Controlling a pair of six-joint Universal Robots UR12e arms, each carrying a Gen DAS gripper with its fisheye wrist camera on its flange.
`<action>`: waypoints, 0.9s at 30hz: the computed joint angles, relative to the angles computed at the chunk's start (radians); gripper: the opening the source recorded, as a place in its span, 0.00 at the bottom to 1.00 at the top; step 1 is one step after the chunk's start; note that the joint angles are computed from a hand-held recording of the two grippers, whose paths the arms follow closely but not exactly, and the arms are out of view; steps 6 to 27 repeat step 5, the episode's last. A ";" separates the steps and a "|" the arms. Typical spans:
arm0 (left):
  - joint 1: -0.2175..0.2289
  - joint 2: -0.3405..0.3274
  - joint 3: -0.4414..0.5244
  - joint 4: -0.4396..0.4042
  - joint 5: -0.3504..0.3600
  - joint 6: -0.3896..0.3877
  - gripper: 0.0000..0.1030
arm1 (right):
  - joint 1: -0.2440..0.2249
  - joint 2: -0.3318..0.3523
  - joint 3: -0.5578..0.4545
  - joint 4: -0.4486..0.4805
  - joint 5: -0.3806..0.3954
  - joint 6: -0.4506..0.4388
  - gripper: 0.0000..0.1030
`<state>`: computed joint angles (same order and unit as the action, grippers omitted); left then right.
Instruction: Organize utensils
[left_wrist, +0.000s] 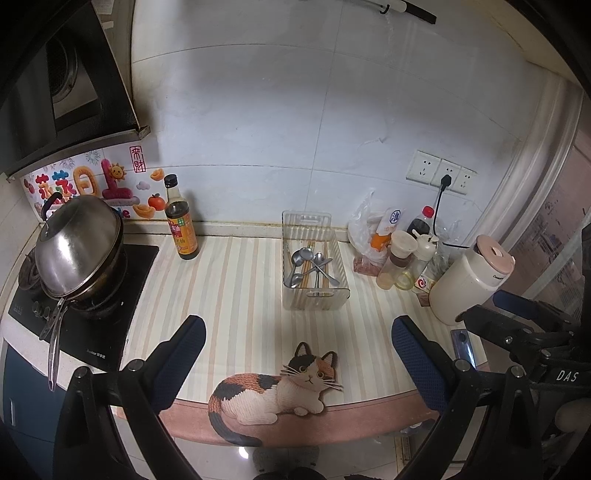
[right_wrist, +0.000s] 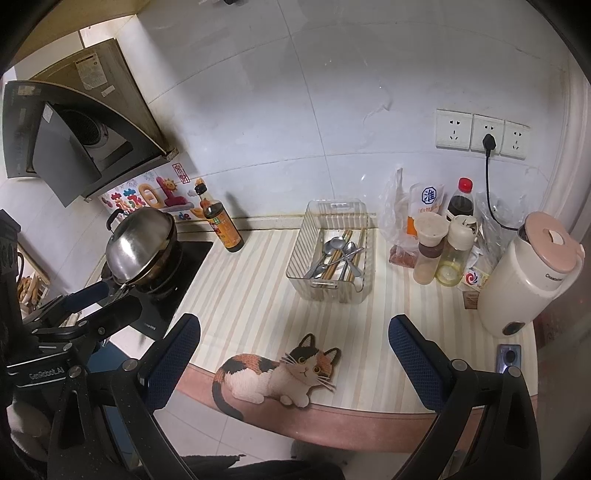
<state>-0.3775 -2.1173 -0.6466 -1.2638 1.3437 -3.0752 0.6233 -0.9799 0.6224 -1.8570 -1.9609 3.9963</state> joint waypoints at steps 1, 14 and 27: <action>0.000 0.000 -0.001 0.002 -0.001 -0.002 1.00 | 0.000 -0.001 0.002 -0.002 0.000 0.000 1.00; 0.001 0.001 0.000 0.003 -0.008 0.001 1.00 | -0.001 -0.002 0.004 -0.002 0.002 -0.001 1.00; 0.001 0.001 0.000 0.003 -0.008 0.001 1.00 | -0.001 -0.002 0.004 -0.002 0.002 -0.001 1.00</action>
